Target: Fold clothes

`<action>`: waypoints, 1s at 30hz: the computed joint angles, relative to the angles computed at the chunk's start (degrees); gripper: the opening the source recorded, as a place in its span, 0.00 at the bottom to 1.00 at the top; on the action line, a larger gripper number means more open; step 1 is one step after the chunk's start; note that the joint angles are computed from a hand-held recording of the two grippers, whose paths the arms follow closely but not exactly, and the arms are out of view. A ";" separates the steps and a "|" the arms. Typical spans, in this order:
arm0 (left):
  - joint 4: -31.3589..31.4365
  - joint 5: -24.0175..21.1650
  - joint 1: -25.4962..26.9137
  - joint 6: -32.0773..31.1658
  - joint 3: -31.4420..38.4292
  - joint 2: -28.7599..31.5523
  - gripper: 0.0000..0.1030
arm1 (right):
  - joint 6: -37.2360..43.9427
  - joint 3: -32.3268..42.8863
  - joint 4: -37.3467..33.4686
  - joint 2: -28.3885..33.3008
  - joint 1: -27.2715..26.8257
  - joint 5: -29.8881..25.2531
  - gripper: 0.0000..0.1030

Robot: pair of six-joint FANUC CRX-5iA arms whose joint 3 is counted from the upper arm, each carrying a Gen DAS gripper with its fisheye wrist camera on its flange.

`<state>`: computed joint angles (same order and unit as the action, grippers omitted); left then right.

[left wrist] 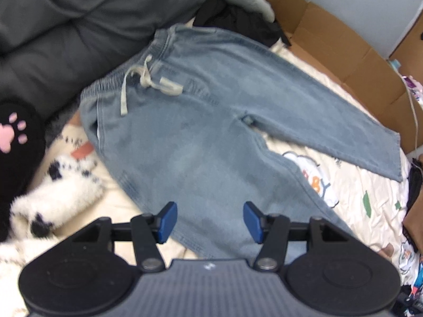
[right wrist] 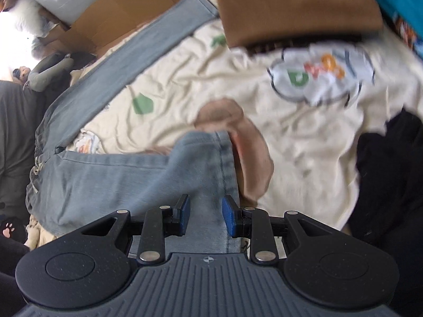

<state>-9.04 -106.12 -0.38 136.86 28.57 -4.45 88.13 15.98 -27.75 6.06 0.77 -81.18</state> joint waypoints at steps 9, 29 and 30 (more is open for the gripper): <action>1.02 0.00 -0.46 3.81 -1.97 0.60 0.57 | 1.96 -8.63 -1.39 -2.26 0.01 2.36 0.33; 6.51 5.79 -3.62 9.27 -7.84 5.43 0.61 | 2.87 -9.84 -12.61 -2.09 -5.88 1.24 0.46; 6.74 5.99 -3.83 9.32 -7.88 5.81 0.61 | 3.35 -9.38 -14.59 -1.99 -7.05 0.21 0.46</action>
<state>-2.30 -100.13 -4.21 146.18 20.69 1.36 91.47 6.60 -42.34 4.07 -6.27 -80.97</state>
